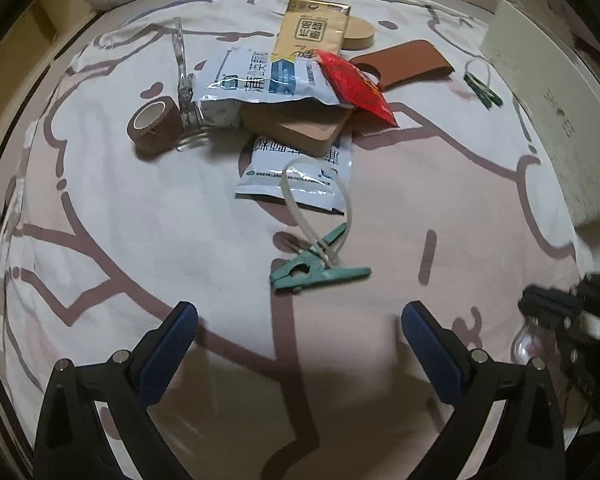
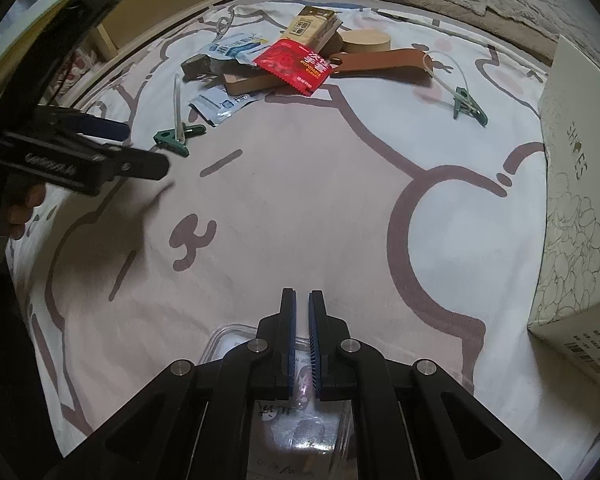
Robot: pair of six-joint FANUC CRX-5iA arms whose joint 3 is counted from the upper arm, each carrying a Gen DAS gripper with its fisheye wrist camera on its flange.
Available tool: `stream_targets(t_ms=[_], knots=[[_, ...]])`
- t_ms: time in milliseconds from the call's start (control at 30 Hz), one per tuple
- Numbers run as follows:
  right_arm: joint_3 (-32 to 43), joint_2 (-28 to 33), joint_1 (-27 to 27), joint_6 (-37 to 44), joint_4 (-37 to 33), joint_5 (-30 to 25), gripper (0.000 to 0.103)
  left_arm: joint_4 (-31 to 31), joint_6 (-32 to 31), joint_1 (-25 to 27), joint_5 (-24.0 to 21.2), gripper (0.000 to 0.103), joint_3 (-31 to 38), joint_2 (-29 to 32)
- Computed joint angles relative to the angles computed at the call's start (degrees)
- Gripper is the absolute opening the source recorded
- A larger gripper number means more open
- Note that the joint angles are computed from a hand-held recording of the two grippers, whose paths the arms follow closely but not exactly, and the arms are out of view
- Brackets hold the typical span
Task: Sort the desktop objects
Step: 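Position the left tool fingers around the green clip with cord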
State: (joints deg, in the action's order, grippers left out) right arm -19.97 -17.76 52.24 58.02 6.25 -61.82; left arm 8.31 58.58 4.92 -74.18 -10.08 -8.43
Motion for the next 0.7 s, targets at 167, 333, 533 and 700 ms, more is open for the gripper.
stream_targets(t_ms=[167, 333, 533, 700], knots=[[-0.5, -0.5, -0.1, 0.7, -0.1, 0.6, 0.006, 2.1, 5.8, -0.1, -0.1, 0.102, -0.1, 1.5], [-0.9, -0.8, -0.2, 1.4, -0.3, 1.3, 0.006, -0.1, 12.2, -1.6, 0.1, 0.102, 1.6, 3.5], [-2.8, -1.8, 1.9, 1.1, 3.1, 2.2, 0.006, -0.7, 15.1, -2.5, 1.1, 0.102, 1.3, 3.9], [-1.1, -0.8, 0.7, 3.8, 1.3, 1.0, 0.007, -2.1, 15.7, -4.0, 1.5, 0.103, 1.7, 4.0]])
